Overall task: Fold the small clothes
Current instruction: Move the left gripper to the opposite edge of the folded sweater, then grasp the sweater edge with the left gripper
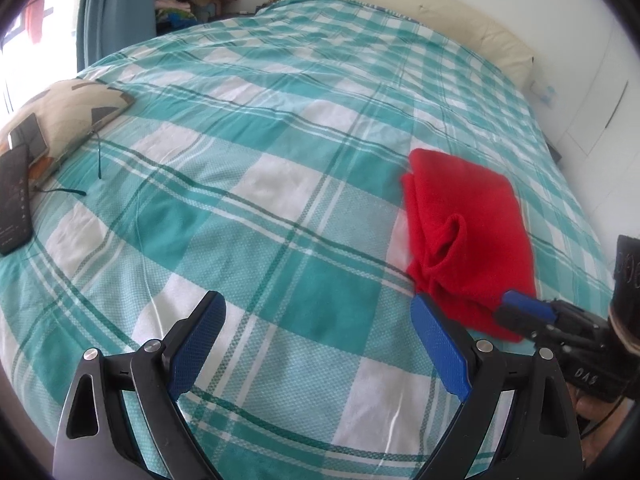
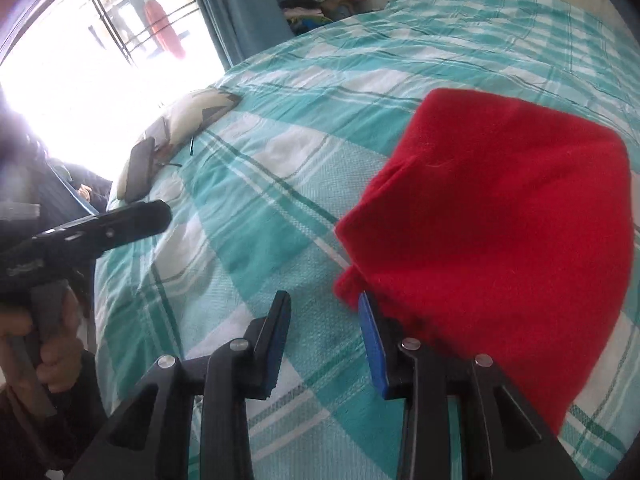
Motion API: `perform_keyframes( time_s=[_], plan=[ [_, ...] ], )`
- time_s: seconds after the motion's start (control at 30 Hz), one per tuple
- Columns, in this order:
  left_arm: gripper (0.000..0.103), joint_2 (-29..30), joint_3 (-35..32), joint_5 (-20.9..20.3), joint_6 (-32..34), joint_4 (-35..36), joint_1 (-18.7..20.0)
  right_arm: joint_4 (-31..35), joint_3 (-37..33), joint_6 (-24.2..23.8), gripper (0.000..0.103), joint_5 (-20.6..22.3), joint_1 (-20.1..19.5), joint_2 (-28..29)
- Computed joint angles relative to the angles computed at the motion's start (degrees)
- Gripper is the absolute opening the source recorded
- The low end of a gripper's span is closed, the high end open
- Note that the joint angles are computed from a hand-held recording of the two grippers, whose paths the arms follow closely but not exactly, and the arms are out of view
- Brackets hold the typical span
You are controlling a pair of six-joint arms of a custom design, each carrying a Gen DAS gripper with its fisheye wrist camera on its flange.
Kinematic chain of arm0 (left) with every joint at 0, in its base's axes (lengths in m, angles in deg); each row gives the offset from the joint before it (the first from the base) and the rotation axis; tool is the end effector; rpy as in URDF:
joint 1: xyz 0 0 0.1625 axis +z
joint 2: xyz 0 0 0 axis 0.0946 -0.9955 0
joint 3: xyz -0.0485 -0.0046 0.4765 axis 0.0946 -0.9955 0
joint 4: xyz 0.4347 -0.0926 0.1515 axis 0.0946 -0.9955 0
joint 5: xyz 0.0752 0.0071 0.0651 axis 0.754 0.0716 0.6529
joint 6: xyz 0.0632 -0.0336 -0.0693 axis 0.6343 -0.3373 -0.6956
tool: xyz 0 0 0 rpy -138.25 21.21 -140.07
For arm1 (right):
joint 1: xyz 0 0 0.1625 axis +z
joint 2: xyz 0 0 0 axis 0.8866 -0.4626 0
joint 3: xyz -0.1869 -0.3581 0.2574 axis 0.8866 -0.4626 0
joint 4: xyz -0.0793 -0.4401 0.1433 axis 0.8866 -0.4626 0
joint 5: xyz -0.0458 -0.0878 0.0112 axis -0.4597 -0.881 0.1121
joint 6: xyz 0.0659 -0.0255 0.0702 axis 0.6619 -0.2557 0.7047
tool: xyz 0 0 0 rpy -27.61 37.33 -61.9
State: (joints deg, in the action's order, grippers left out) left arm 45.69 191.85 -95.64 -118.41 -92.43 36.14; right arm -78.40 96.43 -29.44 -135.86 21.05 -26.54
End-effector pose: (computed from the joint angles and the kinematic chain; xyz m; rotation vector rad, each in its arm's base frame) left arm -0.2794 -0.5425 -0.0367 -0.2290 2.2500 -1.0398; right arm 0.0576 -0.6605 0.1512 1.1436 -2.7582 0.3335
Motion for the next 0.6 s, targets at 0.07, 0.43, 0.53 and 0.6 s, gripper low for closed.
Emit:
perform_keyframes(
  time_s=[0.07, 0.43, 0.53, 0.6],
  plan=[
    [0.095, 1.3, -1.3, -2.3, 5.1, -5.2, 0.8, -4.8, 0.2, 0.9, 0.036, -0.1, -1.1, -1.9],
    [0.096, 9.4, -20.3, -14.8, 25.5, -9.4, 10.3, 1.3, -4.2, 5.4, 0.062, 0.4, -6.5, -3.6],
    [0.096, 11.3, -22.4, -13.2, 23.5, -7.6, 12.1, -3.1, -7.9, 13.5, 0.085, 2.9, -7.4, -1.2],
    [0.096, 11.9, -22.7, -13.7, 23.1, -7.5, 13.0, 2.2, -13.1, 19.1, 0.085, 5.3, -8.2, 1.7]
  ],
)
